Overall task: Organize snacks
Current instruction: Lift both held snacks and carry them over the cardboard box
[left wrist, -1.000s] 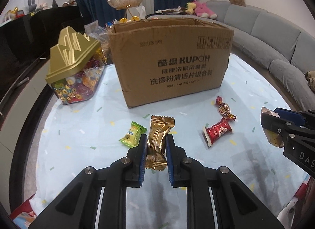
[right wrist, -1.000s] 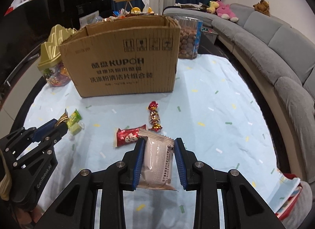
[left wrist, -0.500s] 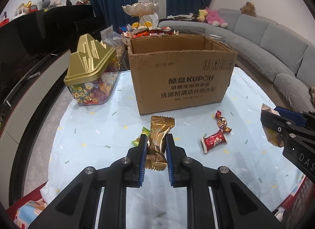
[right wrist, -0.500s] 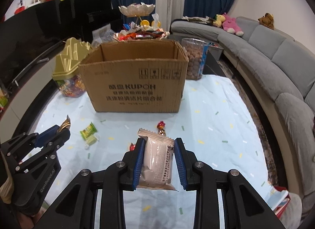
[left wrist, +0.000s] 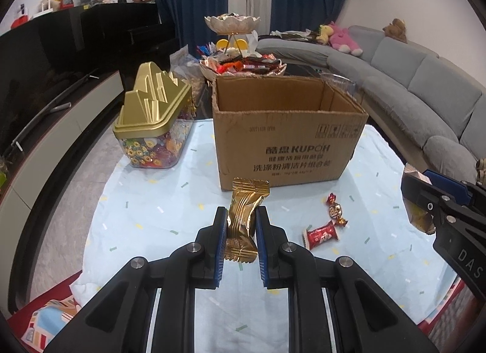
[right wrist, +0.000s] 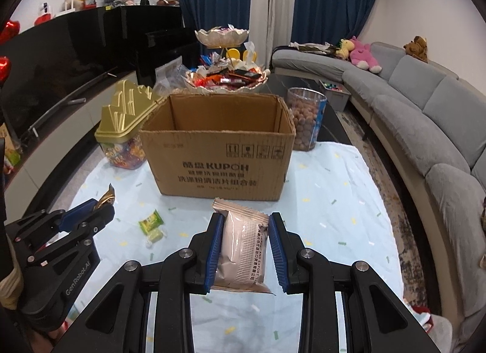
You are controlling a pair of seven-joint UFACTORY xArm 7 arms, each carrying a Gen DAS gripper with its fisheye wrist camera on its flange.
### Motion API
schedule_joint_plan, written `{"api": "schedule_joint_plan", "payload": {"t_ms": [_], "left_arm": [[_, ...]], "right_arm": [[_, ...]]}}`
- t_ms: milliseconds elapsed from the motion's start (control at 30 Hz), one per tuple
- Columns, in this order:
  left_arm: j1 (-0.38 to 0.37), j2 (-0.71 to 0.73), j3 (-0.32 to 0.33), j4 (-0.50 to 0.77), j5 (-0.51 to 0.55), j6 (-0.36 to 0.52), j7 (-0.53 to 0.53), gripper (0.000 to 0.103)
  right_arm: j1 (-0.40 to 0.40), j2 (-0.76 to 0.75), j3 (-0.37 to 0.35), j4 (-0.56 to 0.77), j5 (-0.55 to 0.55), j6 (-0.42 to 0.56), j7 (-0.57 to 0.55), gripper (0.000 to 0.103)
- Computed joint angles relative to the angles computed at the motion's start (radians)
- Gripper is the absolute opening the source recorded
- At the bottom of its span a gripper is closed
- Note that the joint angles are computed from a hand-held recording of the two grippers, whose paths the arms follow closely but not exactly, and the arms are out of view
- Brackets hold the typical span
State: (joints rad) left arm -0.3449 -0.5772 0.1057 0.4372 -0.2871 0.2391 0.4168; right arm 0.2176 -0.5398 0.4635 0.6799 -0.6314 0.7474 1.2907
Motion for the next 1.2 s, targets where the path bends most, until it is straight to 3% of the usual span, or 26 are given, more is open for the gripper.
{"api": "schedule_joint_plan", "payload": {"t_ms": [433,1200], "left_arm": [[0.037,0.042,-0.041,0.105,0.016,0.049,-0.071,0.019],[0.047,0.257,-0.100,0.380,-0.012,0.059,-0.119,0.019]], "right_arm": [[-0.039,0.002,-0.024,0.049,-0.024,-0.045,-0.055,0.032],[-0.130,0.078,-0.079,0.158,-0.062,-0.134,-0.151,0.032]]}}
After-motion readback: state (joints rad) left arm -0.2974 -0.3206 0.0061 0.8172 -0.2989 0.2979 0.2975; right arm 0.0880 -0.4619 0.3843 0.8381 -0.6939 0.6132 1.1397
